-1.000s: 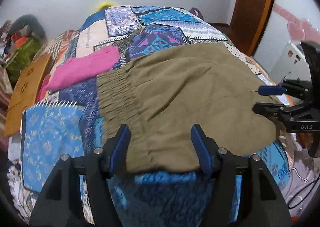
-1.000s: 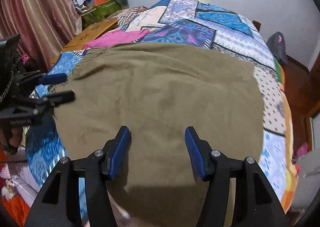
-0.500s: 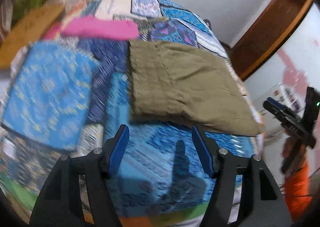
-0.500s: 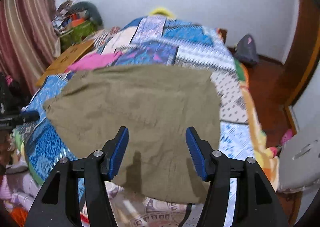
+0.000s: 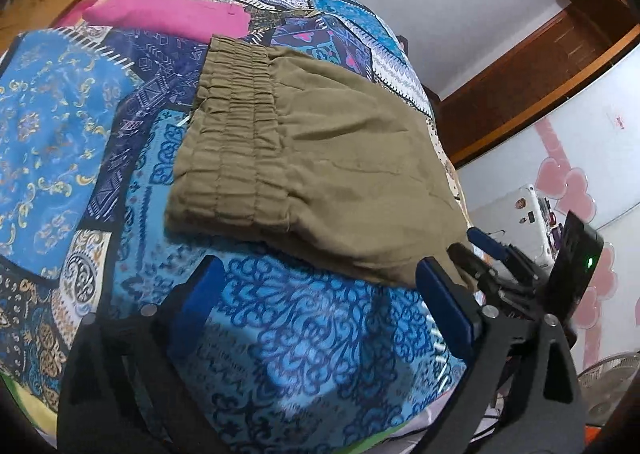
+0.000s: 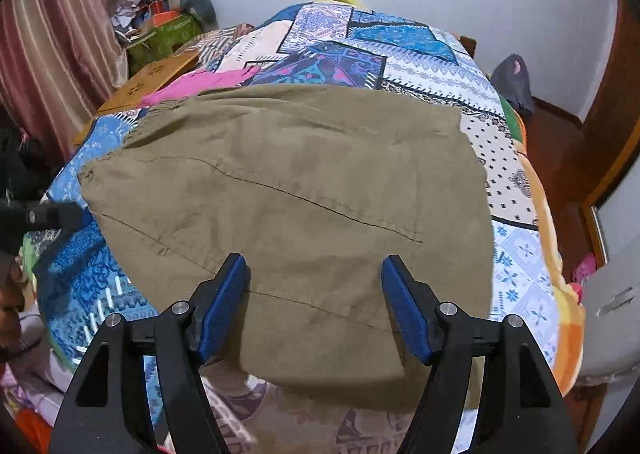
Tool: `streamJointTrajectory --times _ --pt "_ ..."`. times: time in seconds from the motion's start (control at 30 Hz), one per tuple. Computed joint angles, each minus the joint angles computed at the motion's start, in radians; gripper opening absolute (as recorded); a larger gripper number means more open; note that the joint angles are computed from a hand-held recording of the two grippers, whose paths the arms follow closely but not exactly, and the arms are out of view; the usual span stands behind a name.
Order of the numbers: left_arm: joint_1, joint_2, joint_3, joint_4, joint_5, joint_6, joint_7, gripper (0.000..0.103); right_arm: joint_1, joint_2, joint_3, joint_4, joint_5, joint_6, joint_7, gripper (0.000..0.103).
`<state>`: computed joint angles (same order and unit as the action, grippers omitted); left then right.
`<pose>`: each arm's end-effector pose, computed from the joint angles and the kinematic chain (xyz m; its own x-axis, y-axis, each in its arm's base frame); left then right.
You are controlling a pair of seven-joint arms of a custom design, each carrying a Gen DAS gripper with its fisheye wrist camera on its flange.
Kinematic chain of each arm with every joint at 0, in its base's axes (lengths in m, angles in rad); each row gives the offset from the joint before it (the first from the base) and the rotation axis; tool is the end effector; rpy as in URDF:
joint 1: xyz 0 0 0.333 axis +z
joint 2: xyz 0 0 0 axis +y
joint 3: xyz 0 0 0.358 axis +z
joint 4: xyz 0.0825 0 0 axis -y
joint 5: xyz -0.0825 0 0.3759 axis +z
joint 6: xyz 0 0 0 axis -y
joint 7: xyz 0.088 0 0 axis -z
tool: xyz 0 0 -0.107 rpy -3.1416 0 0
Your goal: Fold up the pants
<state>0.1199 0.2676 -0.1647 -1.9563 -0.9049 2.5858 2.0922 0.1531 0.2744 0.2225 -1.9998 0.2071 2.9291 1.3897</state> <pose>0.6388 -0.0067 0.4206 0.0120 -0.8473 0.5310 -0.8871 -0.2541 -0.3853 0.6136 0.2150 0.4459 0.3665 -0.9243 -0.1070 -0.7552 -0.2283 -0.6144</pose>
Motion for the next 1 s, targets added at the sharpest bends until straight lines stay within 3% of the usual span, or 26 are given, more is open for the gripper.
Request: streamJointTrajectory --times 0.1,0.27,0.4,0.43,0.47,0.53,0.67,0.8,1.0 --pt "0.01 0.03 -0.003 0.036 -0.032 -0.017 -0.012 0.097 -0.038 0.007 0.035 0.024 0.055 -0.054 -0.06 0.067" --pt "0.011 0.082 -0.007 0.098 -0.015 -0.016 -0.06 0.099 -0.023 0.012 0.023 0.032 0.078 -0.062 -0.102 0.067" --pt "-0.018 0.123 0.01 0.148 0.094 0.008 -0.153 0.099 -0.039 0.017 0.038 0.036 0.139 -0.071 -0.147 0.067" --pt "-0.041 0.132 0.03 0.162 0.164 0.016 -0.214 0.096 -0.044 0.018 0.042 0.036 0.155 -0.072 -0.158 0.067" --pt "-0.057 0.142 0.044 0.175 0.222 0.022 -0.262 0.086 -0.041 0.019 0.04 0.039 0.161 -0.073 -0.161 0.067" --pt "-0.092 0.153 0.073 0.188 0.344 0.052 -0.35 0.075 -0.039 0.018 0.038 0.038 0.176 -0.075 -0.168 0.068" --pt "-0.065 0.154 0.037 0.188 0.394 0.082 -0.352 0.048 -0.028 0.017 0.025 0.046 0.182 -0.088 -0.164 0.068" --pt "-0.084 0.113 0.041 0.123 0.469 0.185 -0.331 0.04 -0.01 0.022 -0.005 0.083 0.155 -0.136 -0.135 0.068" --pt "-0.169 0.053 0.122 0.038 0.68 0.352 -0.404 0.033 0.034 0.042 -0.048 0.126 0.064 -0.051 0.002 0.068"
